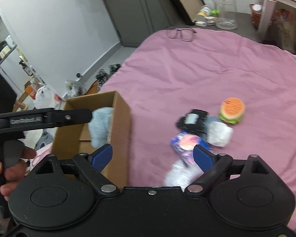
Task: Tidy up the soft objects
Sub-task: 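Grasp the bubble-wrap bag with the left gripper while the right gripper grasps the white tissue bundle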
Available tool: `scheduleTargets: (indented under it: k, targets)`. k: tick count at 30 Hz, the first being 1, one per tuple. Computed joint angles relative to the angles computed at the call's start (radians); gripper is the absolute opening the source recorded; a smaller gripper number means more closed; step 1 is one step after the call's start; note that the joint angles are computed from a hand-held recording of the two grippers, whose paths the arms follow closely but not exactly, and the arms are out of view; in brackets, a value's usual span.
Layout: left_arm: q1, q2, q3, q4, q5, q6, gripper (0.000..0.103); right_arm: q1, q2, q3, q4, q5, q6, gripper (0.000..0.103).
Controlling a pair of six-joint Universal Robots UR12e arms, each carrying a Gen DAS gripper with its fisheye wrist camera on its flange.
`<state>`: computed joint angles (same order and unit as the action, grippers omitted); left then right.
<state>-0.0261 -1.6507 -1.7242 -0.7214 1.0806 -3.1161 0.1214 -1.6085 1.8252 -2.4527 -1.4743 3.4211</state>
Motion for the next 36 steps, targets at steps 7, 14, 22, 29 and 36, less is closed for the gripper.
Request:
scheduleTargets:
  k: [7, 14, 22, 29, 36]
  targets:
    - [-0.038, 0.017, 0.010, -0.060, 0.014, 0.043, 0.083, -0.039, -0.056, 0.053, 0.014, 0.004, 0.019, 0.091]
    - [-0.076, 0.023, 0.016, -0.099, 0.033, 0.069, 0.083, -0.084, -0.095, 0.095, -0.002, 0.015, 0.042, 0.091]
    - [-0.119, 0.006, 0.048, -0.187, 0.062, 0.121, 0.083, -0.125, -0.123, 0.126, 0.001, 0.030, 0.041, 0.091]
    - [-0.157, -0.022, 0.075, -0.247, 0.096, 0.148, 0.083, -0.147, -0.117, 0.120, 0.076, 0.030, 0.034, 0.098]
    - [-0.190, -0.055, 0.100, -0.313, 0.131, 0.178, 0.083, -0.178, -0.102, 0.108, 0.133, 0.027, 0.048, 0.099]
